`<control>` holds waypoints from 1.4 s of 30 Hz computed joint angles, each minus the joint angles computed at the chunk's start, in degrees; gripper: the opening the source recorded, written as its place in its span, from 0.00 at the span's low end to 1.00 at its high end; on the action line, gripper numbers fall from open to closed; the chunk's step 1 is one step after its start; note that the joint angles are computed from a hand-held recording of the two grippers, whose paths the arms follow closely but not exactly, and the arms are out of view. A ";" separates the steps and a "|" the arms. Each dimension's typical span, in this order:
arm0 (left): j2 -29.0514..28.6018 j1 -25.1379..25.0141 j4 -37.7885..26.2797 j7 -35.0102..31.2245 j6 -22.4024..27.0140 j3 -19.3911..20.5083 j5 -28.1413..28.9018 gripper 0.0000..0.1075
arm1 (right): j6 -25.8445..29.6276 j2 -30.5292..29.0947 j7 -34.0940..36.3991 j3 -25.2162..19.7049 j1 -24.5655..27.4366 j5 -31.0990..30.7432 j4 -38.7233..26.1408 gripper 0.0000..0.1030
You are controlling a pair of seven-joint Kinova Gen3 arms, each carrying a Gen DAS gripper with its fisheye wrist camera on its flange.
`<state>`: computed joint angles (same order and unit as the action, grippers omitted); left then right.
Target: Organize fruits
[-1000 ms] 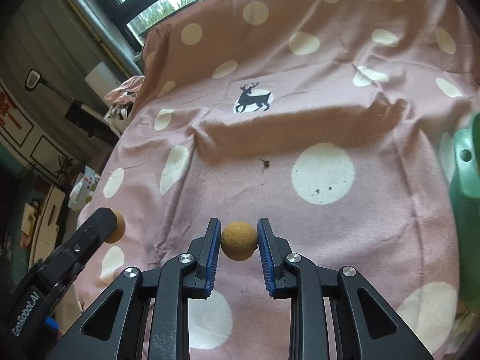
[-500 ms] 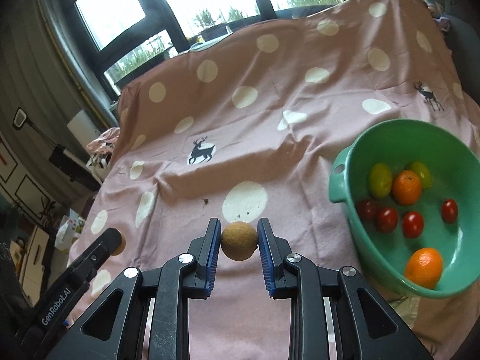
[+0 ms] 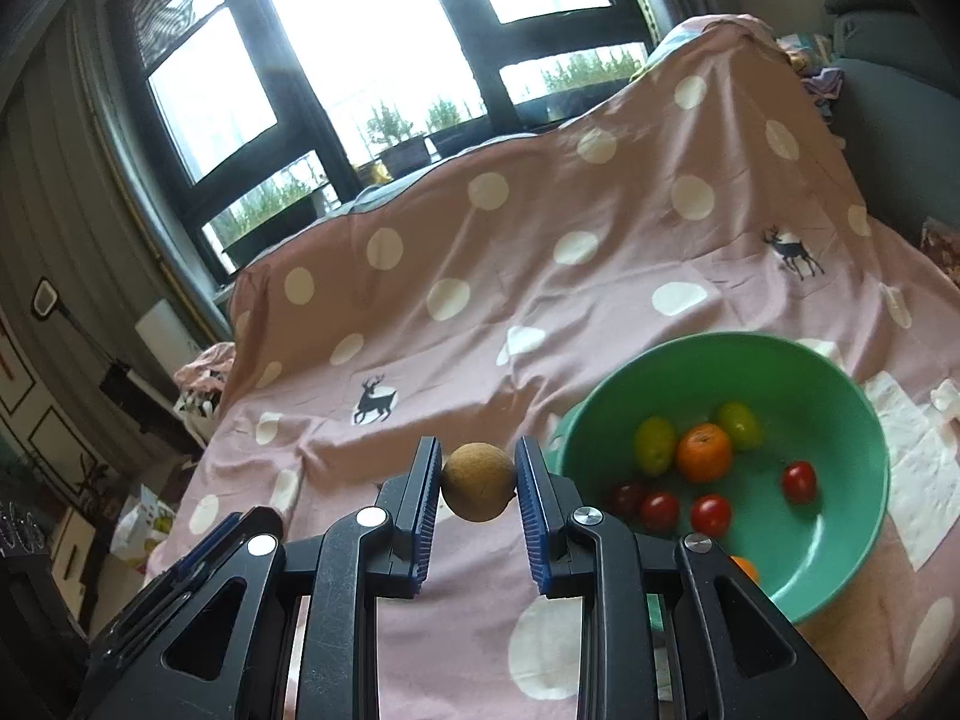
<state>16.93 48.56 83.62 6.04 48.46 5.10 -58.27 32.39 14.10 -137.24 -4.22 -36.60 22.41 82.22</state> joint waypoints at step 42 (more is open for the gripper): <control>23.17 -0.27 -38.46 -47.03 6.51 -4.88 37.84 0.26 | 8.90 -0.46 0.12 0.57 12.42 -11.17 0.31 0.27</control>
<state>40.09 48.29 45.16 -40.99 54.98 0.22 -20.43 41.29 13.65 -137.12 -3.66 -24.18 11.23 82.53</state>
